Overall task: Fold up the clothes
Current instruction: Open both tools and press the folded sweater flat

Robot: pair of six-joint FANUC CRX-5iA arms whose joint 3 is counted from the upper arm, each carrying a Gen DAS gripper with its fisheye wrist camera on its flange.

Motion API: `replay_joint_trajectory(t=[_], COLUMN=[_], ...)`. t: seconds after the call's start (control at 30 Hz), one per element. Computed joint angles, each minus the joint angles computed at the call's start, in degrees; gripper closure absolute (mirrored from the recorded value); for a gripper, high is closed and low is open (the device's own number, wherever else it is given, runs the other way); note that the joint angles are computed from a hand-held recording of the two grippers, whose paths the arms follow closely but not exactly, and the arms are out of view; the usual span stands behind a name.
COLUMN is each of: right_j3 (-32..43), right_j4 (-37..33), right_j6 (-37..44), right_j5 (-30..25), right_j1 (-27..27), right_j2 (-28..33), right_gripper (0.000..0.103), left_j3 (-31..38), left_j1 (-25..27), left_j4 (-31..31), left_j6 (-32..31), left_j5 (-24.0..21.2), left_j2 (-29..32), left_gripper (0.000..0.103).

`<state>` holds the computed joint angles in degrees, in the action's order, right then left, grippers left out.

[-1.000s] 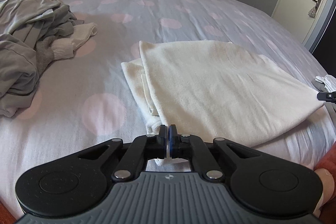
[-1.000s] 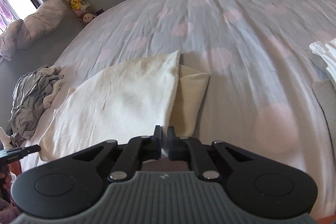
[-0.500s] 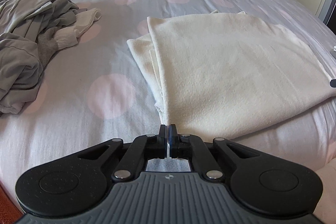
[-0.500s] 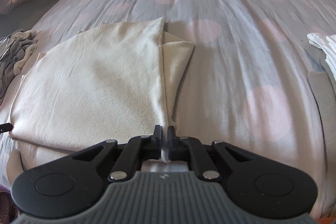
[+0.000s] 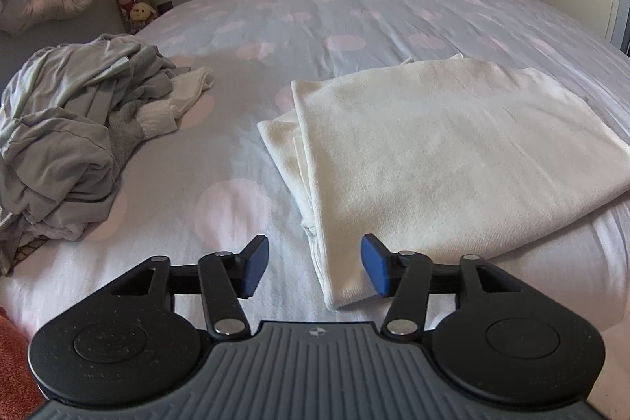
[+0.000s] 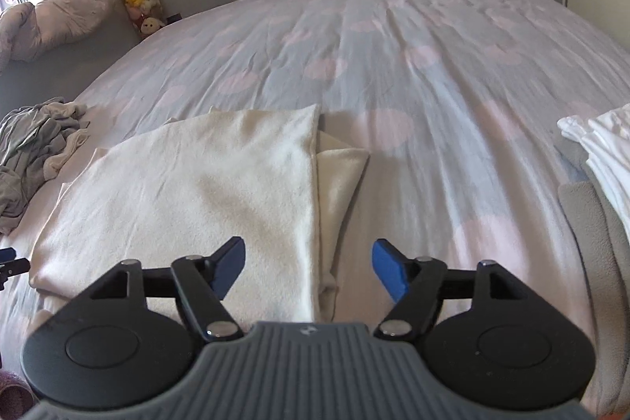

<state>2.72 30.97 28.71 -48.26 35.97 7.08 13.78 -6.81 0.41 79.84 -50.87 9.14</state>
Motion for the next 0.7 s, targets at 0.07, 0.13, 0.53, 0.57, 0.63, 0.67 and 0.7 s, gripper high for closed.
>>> replay_joint_trajectory(t=[0.07,0.13,0.53,0.57,0.63,0.67,0.7], right_j3=[0.06,0.39,15.84,16.31,16.91,17.02,17.12], right_j4=[1.06,1.90,-9.52,-10.08,-10.87,-11.30,-11.74], right_j6=[-1.28,-2.79,-3.81,-3.11,-2.16,-1.83,-1.49], right_j5=[-0.15,-0.50,-14.52,-15.00,-15.60,-15.55,-15.48], right_j1=[0.06,0.02,-1.73,-1.79,-1.92,-2.04,-2.16], right_j2=[0.14,0.45,11.61,11.92,12.32,12.36,12.39], right_gripper=[0.017,0.016,0.015,0.015,0.015,0.014,0.013], left_j3=[-0.90,-1.72,-3.83,-3.91,-4.19,-4.37,-4.46], left_j1=[0.43,1.06,4.29,4.39,4.55,4.61,4.67], left_j4=[1.05,2.61,9.92,10.29,10.93,11.22,11.56], left_j6=[0.15,0.22,0.90,0.85,0.68,0.57,0.31], left_j5=[1.23,1.73,-1.08,-1.36,-1.52,-1.42,-1.38], left_j2=[-0.42,-0.64,1.01,1.20,1.39,1.38,1.44], left_gripper=[0.041,0.038,0.036,0.036,0.033,0.032,0.031])
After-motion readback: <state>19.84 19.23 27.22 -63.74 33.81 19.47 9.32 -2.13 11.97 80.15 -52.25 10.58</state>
